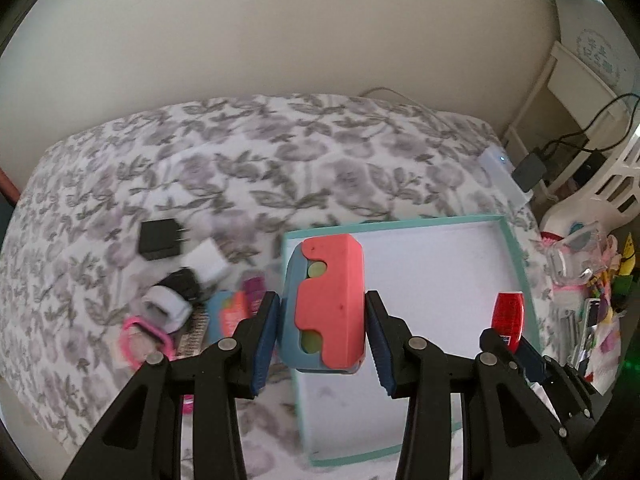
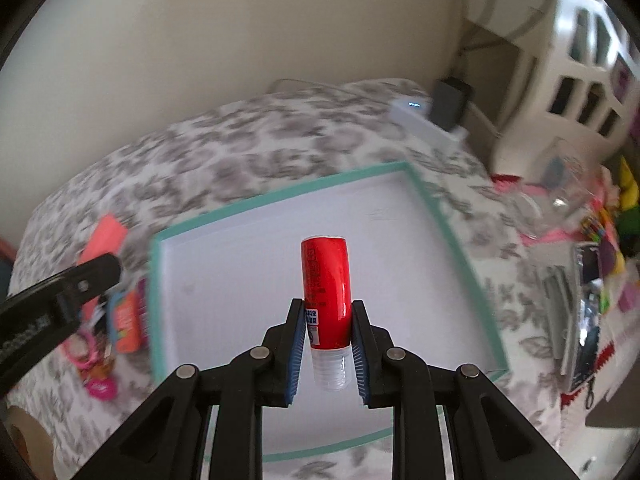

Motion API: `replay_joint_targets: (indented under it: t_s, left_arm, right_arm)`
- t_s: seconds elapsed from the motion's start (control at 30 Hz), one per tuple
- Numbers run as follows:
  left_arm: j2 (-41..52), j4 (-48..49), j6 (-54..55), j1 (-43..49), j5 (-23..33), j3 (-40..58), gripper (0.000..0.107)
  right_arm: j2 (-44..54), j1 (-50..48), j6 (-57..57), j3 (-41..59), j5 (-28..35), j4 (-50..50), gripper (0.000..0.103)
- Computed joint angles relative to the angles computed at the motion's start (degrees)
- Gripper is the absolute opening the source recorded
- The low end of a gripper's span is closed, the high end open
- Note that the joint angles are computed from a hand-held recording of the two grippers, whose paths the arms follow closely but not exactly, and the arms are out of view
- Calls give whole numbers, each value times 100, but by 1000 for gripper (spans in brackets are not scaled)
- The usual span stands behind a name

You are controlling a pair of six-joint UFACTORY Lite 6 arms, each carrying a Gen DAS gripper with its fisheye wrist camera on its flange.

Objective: Organize rigid objects
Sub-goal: 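Carry the red bottle and pink-blue block over the teal-rimmed tray with both grippers, then lower both held items into the tray and open both grippers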

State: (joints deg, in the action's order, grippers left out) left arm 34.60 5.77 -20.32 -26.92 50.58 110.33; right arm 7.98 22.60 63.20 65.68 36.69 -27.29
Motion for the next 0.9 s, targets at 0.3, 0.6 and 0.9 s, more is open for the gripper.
replay_joint_targets:
  t_s: [0.3,0.6,0.9]
  left_arm:
    - [1076,39,-182,-477,73,1012,45]
    - [1356,-9,-181,-651,-242,759,44]
    - [1324,-70,-195,-617,-338,470,44]
  right_arm:
    - [-208,-759,413,-589,79,-461,24]
    - [259,-821,320,-618,17,-460,24]
    - [481,-814,204,-634,-35,-308,24]
